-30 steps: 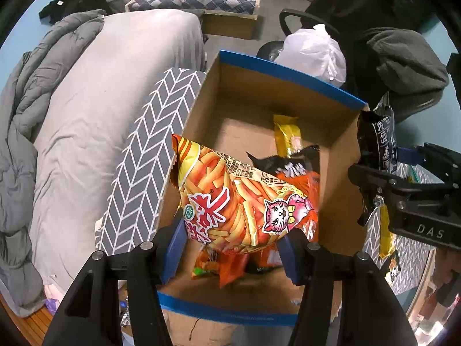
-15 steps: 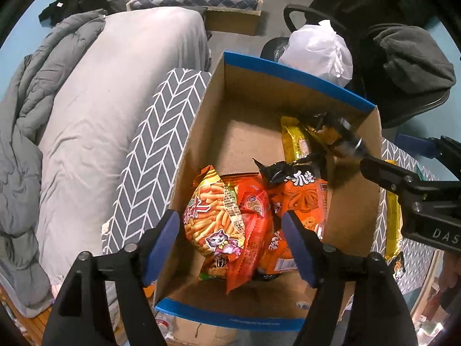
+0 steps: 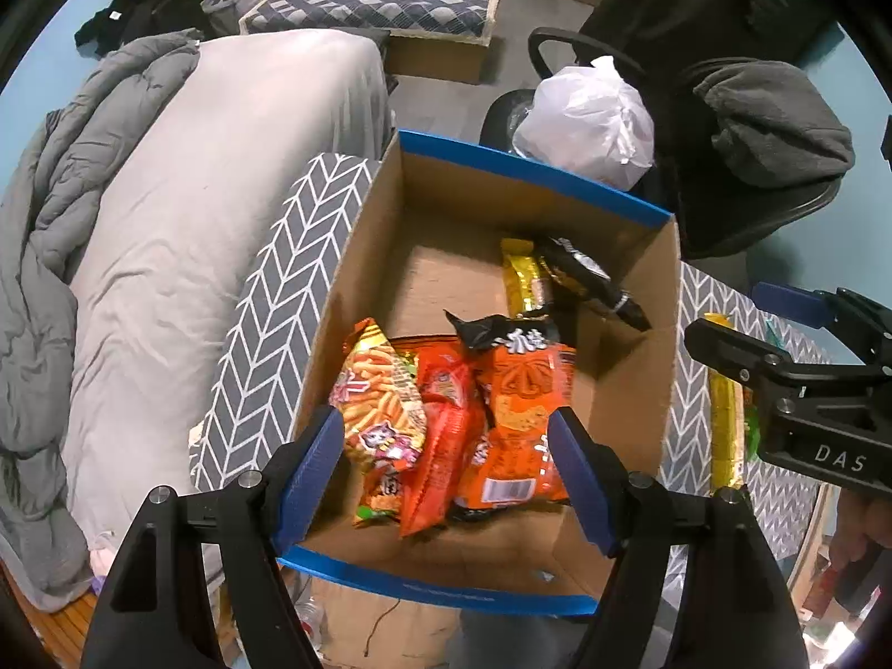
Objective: Organize snacks
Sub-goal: 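Move both grippers back from the box toward the remaining snacks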
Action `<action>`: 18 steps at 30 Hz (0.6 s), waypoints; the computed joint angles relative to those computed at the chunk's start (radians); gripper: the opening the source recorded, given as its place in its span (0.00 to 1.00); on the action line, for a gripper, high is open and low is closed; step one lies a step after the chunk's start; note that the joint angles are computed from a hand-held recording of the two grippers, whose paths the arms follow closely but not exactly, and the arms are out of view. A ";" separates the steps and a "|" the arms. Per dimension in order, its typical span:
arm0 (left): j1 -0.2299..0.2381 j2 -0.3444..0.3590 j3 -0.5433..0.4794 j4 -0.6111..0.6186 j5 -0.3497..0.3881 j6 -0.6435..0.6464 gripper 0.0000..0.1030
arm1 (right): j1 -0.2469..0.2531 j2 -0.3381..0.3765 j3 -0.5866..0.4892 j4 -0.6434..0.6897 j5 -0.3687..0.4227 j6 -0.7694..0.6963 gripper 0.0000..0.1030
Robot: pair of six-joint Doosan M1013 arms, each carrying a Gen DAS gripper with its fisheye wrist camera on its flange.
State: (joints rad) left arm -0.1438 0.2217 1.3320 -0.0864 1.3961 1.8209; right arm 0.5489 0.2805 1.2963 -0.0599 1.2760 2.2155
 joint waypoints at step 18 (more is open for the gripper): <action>-0.077 -0.048 0.050 -0.031 0.028 0.065 0.75 | 0.001 -0.134 0.137 -0.012 0.018 0.140 0.78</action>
